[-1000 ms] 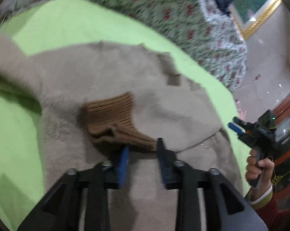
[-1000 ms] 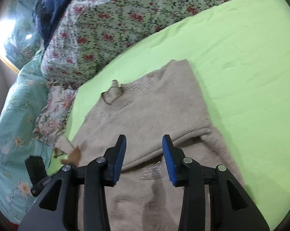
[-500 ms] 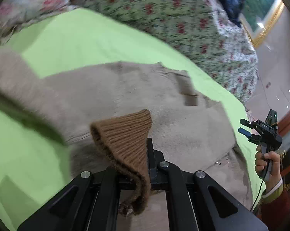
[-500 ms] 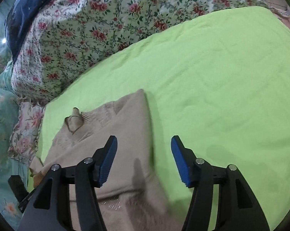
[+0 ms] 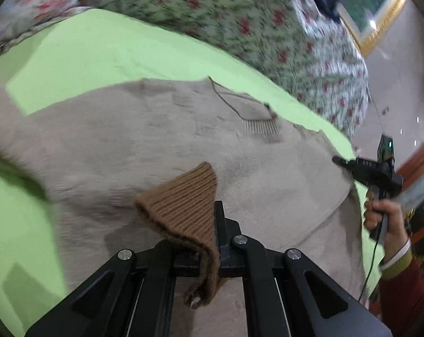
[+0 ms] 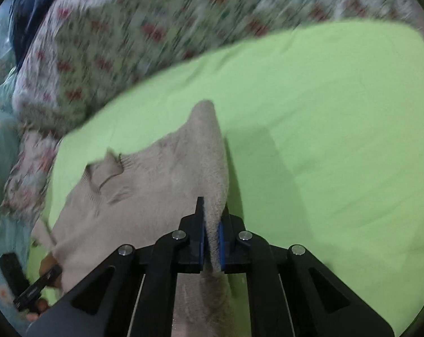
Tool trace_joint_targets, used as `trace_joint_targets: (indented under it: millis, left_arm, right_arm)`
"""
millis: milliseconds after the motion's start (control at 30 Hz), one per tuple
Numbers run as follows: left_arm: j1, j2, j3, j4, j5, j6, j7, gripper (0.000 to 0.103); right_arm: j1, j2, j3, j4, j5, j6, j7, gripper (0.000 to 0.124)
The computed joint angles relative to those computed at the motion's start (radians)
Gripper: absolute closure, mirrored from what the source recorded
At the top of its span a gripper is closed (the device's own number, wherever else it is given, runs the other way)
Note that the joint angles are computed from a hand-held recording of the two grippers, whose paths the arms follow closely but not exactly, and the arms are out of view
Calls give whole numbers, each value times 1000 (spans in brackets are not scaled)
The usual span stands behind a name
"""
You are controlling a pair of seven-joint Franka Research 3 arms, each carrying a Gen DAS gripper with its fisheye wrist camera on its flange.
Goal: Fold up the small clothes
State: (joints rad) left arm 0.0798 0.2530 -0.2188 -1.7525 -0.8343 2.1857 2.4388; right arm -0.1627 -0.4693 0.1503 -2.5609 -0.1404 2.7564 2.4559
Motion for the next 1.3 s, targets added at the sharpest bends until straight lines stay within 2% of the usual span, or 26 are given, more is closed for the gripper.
trace_joint_targets:
  millis: [100,167,233,333,433,500,533,600,733,800,833,867,900,967,1067,1100,1133,1200,1267,1300]
  left_arm:
    - [-24,15,0,-13,53,49,-28,99]
    - [-11,41,1,8,58,19,-58,99]
    - [5,47,-3,15,49,8,-61,99]
    - [11,37,-5,6,54,38,-54,99]
    - [12,34,-7,1,65,47,-55,98]
    - [11,21,-10,-14,68,65,-40,98]
    - [9,12,-10,-24,68,77,-31,98]
    - [3,2,-10,-38,71,96,-19,98]
    - [-4,-6,-8,-43,73,114,-14,99]
    - [-9,-3,-3,-40,92,114,-29,98]
    - [-11,-2,-1,-40,103,116,-36,98]
    - [-10,-4,0,-41,106,116,-40,97]
    - [-6,-8,1,-44,105,114,-44,97]
    - [3,-25,8,-56,102,112,-47,95]
    - [20,-52,25,-73,93,98,-48,95]
    - [30,-62,33,-78,79,90,-46,95]
    - [42,-72,43,-81,59,78,-42,95]
    - [60,-78,63,-77,37,66,-49,86]
    - [79,-76,82,-68,18,70,-68,62]
    - [90,-70,92,-59,6,82,-81,59]
  right_arm:
    - [12,26,-21,-6,12,-45,-21,116]
    - [29,40,-36,-25,31,-35,-30,116]
    - [18,33,-21,-37,12,-17,-13,116]
    - [3,29,-8,-33,-7,-18,8,116]
    - [-3,45,4,-6,-35,-68,20,113]
    - [-26,24,36,6,-85,-125,89,103]
    - [-52,-11,75,8,-141,-169,156,103]
    - [-64,-68,112,-6,-221,-174,242,102]
    - [41,-138,55,-85,-165,-45,189,102]
    - [143,-100,-13,-94,-79,5,54,102]
    - [158,-83,-16,-80,-42,-32,13,102]
    - [138,-50,11,-49,-50,-125,21,102]
    - [108,-36,39,-40,-58,-175,42,103]
    - [115,-65,14,-77,-47,-132,88,105]
    - [79,-104,66,-63,-51,-187,148,102]
    - [77,-111,79,-58,-66,-190,158,100]
    - [90,-122,85,-58,-68,-174,161,94]
    - [118,-139,90,-72,-54,-125,168,83]
    - [140,-139,108,-79,-36,-75,183,81]
    - [152,-131,110,-79,-23,-50,183,80]
